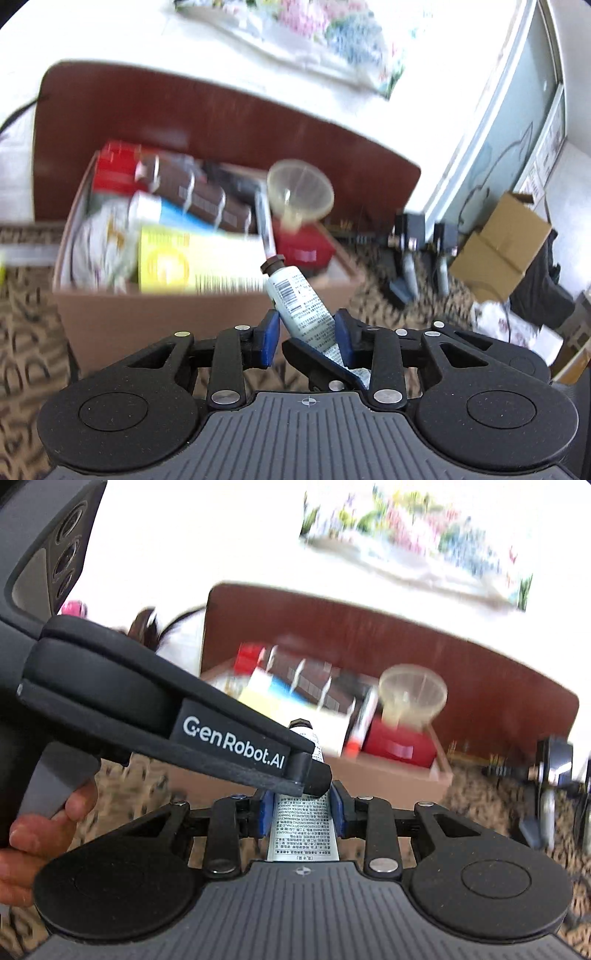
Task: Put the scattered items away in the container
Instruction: 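Carry the tube with both grippers over the cardboard box, then open both grippers to drop the tube into the box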
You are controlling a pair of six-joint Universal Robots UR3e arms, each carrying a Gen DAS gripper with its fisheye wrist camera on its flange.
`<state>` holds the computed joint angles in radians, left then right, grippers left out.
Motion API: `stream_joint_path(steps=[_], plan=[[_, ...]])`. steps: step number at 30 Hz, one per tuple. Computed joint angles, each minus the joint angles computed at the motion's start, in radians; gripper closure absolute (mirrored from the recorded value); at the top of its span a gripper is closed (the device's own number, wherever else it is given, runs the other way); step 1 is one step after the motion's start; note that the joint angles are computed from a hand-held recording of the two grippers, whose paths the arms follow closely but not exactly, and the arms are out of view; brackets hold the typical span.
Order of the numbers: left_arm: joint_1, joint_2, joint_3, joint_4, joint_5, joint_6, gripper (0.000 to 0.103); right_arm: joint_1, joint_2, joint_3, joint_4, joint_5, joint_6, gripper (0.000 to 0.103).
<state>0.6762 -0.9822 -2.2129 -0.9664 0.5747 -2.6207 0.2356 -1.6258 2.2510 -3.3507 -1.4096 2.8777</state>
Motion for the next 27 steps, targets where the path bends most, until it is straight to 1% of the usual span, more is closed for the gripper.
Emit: stream_joint_path(steps=[4, 6, 7, 8, 9, 14, 18, 19, 22, 23, 24, 25, 27], plan=[[-0.102, -0.218, 0.139, 0.266, 0.058, -0.126, 0.064, 0.026, 0.131, -0.171, -0.036, -0.041, 0.023, 0.067], [-0.152, -0.336, 0.226, 0.366, 0.09, -0.176, 0.065, 0.03, 0.202, -0.273, -0.033, -0.056, 0.057, 0.067], [-0.174, -0.392, 0.274, 0.397, 0.104, -0.19, 0.065, 0.031, 0.239, -0.328, -0.027, -0.063, 0.08, 0.067], [-0.191, -0.444, 0.32, 0.417, 0.116, -0.199, 0.065, 0.033, 0.273, -0.384, -0.012, -0.07, 0.101, 0.066], [-0.207, -0.494, 0.368, 0.427, 0.127, -0.203, 0.062, 0.035, 0.308, -0.438, 0.002, -0.079, 0.119, 0.066], [-0.278, -0.722, 0.591, 0.46, 0.186, -0.217, 0.062, 0.036, 0.485, -0.681, 0.06, -0.111, 0.169, 0.066], [-0.314, -0.871, 0.75, 0.451, 0.215, -0.234, 0.062, 0.034, 0.589, -0.842, 0.125, -0.125, 0.196, 0.066], [-0.322, -0.901, 0.785, 0.443, 0.222, -0.237, 0.06, 0.037, 0.614, -0.88, 0.142, -0.132, 0.2, 0.066], [-0.337, -0.968, 0.864, 0.42, 0.242, -0.261, 0.044, 0.033, 0.689, -0.982, 0.181, -0.136, 0.197, 0.065], [-0.332, -0.973, 0.872, 0.404, 0.233, -0.263, 0.023, 0.034, 0.702, -0.991, 0.178, -0.134, 0.192, 0.063], [-0.322, -0.969, 0.859, 0.403, 0.215, -0.263, 0.011, 0.034, 0.714, -0.996, 0.164, -0.137, 0.188, 0.055], [-0.309, -0.954, 0.82, 0.435, 0.195, -0.263, 0.011, 0.035, 0.72, -0.984, 0.132, -0.144, 0.185, 0.046], [-0.29, -0.899, 0.723, 0.488, 0.182, -0.227, 0.011, 0.036, 0.707, -0.93, 0.075, -0.16, 0.184, 0.045]])
